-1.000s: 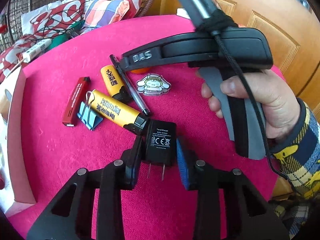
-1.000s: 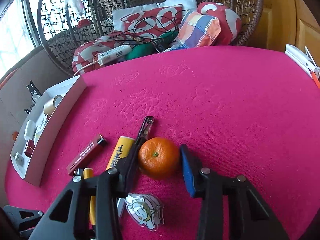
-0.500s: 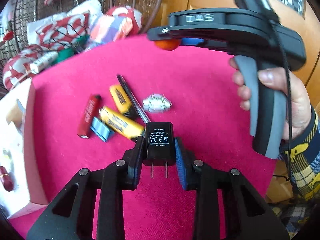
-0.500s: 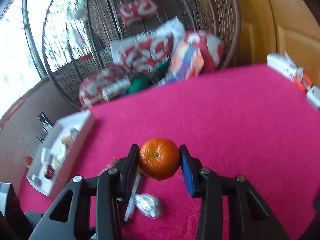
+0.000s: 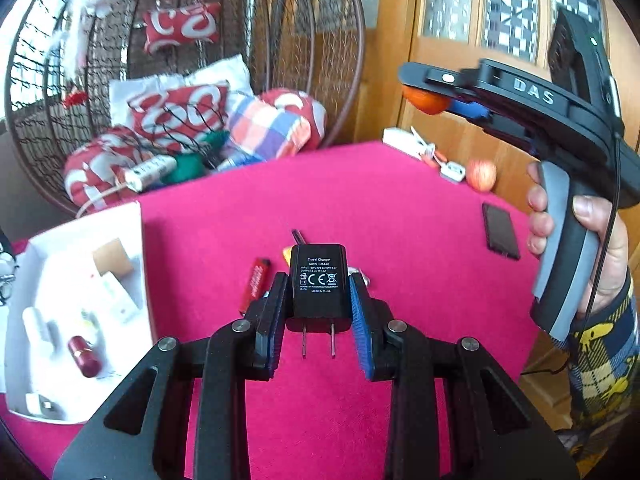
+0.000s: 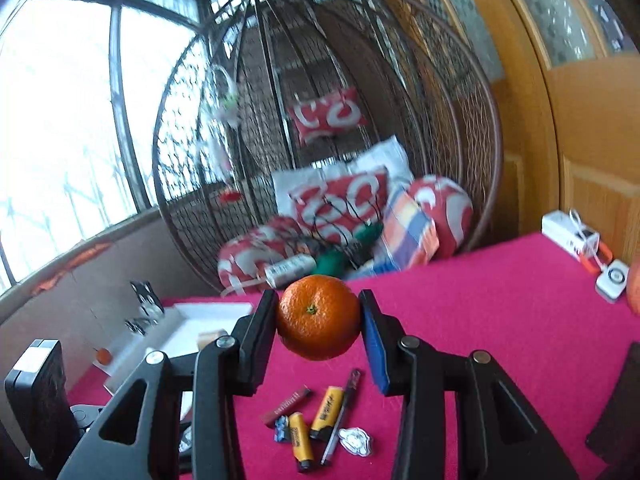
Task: Organize rigid objects
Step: 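Lift and carry the charger and orange with both tools over the tray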
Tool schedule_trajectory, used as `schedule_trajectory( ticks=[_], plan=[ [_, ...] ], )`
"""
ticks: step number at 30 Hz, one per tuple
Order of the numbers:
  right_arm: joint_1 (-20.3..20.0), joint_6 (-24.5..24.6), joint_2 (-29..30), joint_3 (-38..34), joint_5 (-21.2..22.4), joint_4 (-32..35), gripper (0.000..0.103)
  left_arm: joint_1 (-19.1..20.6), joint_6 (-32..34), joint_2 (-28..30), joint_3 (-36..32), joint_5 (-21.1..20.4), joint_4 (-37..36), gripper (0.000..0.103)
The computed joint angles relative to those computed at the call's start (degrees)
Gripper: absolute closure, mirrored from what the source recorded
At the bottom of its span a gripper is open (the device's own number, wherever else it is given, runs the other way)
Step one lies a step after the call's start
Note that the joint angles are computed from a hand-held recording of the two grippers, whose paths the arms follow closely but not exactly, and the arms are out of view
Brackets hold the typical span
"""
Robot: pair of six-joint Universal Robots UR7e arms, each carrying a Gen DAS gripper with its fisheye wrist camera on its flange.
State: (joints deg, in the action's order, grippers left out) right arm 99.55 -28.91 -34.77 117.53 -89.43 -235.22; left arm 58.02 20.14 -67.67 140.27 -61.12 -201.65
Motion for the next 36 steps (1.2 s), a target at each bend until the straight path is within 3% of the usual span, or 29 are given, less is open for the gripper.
schedule_trajectory(
  ticks=[8,18,29,36],
  plan=[
    [1.96,-0.83,-1.39,3.06,2.47,-6.8,0.063,-0.37,0.79,-5.1,0.79,-0.39,-2.94,0.074],
    [5.54,-4.27,-1.03,4.43,3.07,-12.63,0.063,2.85,0.01,-10.97,0.77,-2.77,-3.21,0.074],
    [8.03,-7.66,0.75,3.5,4.15,-11.5,0.063,3.22,1.06,-15.19,1.66,-1.11,-5.52,0.074],
    [10.68,-9.11,2.28,-1.06,4.49,-4.75,0.063,5.88,3.25,-17.05,-2.88,2.88,-6.13,0.074]
  ],
)
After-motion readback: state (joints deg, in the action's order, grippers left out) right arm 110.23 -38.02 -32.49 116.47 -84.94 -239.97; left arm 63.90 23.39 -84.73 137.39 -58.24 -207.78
